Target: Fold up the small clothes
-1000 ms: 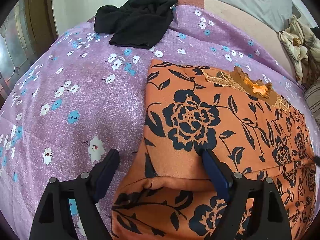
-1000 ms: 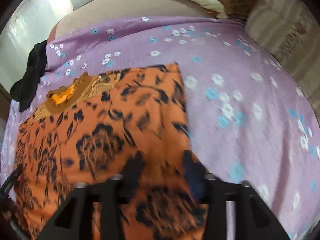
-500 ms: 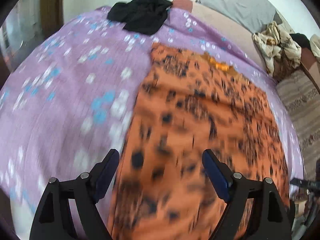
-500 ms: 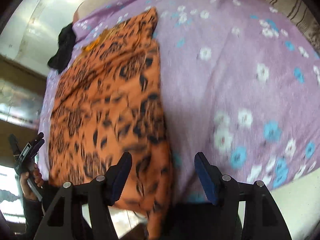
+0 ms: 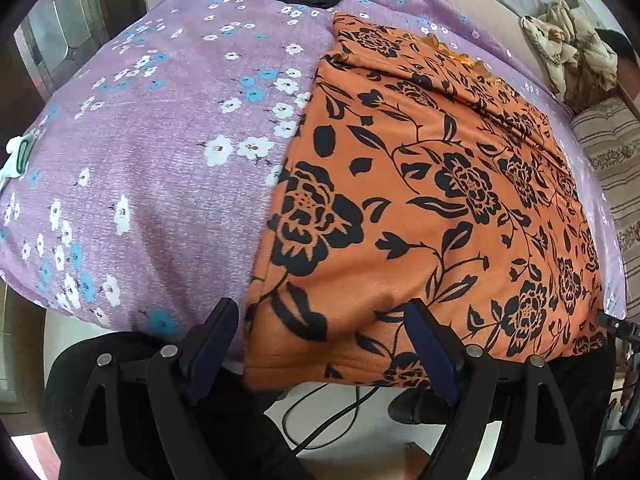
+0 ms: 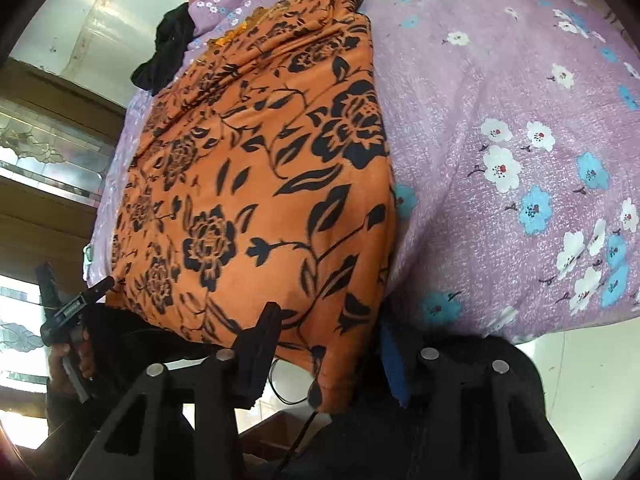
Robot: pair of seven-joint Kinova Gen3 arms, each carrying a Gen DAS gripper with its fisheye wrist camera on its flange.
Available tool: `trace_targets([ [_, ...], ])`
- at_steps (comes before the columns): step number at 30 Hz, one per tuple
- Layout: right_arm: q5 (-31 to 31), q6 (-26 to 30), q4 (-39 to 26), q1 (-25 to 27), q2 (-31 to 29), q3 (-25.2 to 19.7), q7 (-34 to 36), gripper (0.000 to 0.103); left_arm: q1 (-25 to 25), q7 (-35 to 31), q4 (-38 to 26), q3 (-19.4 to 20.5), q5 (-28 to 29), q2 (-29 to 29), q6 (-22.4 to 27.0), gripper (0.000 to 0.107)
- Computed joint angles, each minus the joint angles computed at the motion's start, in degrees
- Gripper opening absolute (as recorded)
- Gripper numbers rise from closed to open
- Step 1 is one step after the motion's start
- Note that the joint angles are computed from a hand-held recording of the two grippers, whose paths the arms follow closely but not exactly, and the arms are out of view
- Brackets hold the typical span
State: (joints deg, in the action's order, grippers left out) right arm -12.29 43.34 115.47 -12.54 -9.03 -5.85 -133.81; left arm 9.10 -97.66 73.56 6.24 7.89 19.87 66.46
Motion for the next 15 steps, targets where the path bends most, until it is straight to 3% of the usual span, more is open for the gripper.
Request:
trace_targets([
  [5,0.04,1.6,-1.38,-0.4,1.16,-0.01,1.08,0.05,1.77,2.65,-0.61,-1.21,-4.57,0.84,0.19,0.085],
  [7,1.2,3.87,-2.83,-0.61,2.65,-0.32,1.26,0.04,1.39,1.72,-1.97,-0.41,-4.66,2.72,2.37,0.058],
  [8,1.68,4.54,-3.07,-0.49,3.01,-0.31,0.75,0.027,1.01,1.6,-2.23,-0.56,-3.64,2.85,2.71,0.055],
  [9,2.12,4.69,-3.09,-0.41,3.01,-0.39,0.01,0.012,0.19,0.86,-2.5,-0.27,-2.52,2.7,3.35,0.034],
  [10,2.09,4.78,-2.92,-0.3,2.58,-0.23,-0.21,0.007,-0.75,-0.43,-2.93,0.18,-1.09,2.8,3.96,0.005],
  [12,0.96,4.13,-2.49,-0.67,1.11,0.63,0.93,0.007,-2.92,-1.69,-4.85,0.72,2.64,3.59,6.31,0.006],
  [15,1.38,2.96,-2.47,0.26,-1.79,0.15,-0.58,0.006,-4.15,-2.97,-5.57,0.86,5.28,2.66,6.09,0.006],
])
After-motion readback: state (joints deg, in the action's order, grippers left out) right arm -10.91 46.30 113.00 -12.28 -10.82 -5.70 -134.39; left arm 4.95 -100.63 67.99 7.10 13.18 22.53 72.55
